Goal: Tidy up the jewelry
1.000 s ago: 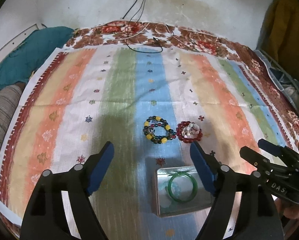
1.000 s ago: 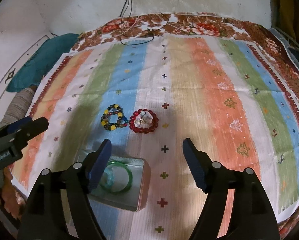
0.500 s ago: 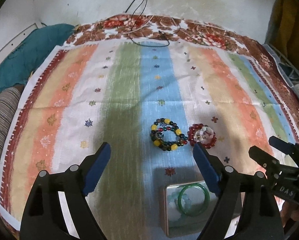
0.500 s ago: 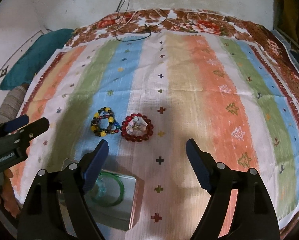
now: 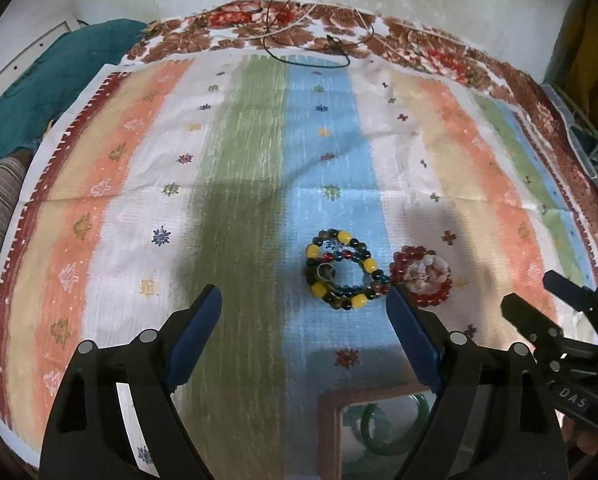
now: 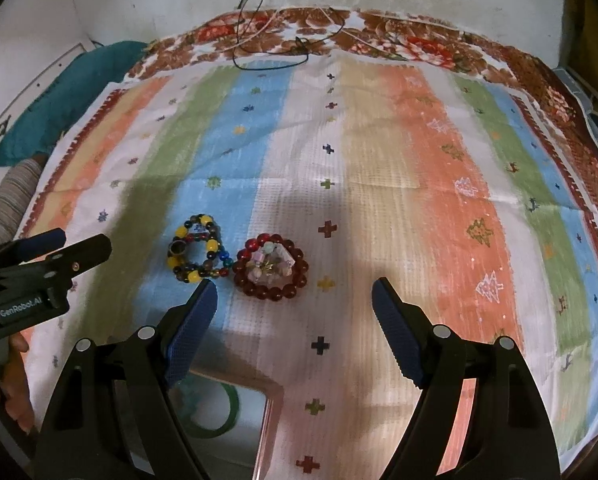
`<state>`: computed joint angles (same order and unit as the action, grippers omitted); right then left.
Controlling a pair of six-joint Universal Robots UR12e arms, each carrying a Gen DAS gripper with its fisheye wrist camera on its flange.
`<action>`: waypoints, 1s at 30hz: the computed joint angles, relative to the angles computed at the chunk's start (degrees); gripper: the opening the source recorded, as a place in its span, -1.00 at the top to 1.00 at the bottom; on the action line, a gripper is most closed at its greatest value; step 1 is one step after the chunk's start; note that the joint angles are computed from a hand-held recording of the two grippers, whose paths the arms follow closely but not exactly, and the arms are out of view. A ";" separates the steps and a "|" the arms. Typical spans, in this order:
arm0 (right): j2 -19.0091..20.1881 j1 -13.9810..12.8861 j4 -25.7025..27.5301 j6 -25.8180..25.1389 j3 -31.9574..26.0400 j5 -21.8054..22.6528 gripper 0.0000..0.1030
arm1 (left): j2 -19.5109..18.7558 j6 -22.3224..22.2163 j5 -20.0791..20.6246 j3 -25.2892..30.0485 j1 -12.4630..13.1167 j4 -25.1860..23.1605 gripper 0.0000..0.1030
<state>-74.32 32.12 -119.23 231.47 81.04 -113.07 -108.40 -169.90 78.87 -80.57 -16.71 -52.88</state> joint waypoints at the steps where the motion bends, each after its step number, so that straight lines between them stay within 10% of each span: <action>1: 0.01 -0.06 0.01 0.17 0.03 -0.17 -0.55 | -0.34 0.12 0.49 0.27 -0.14 -0.23 -0.62; 30: 2.96 -2.75 2.97 -3.69 -1.44 4.11 -0.55 | -6.69 1.11 3.75 6.01 -1.60 -6.20 -0.62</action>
<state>-71.36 29.37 -116.26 227.78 79.60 -108.96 -115.09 -168.79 82.62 -74.56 -18.31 -59.08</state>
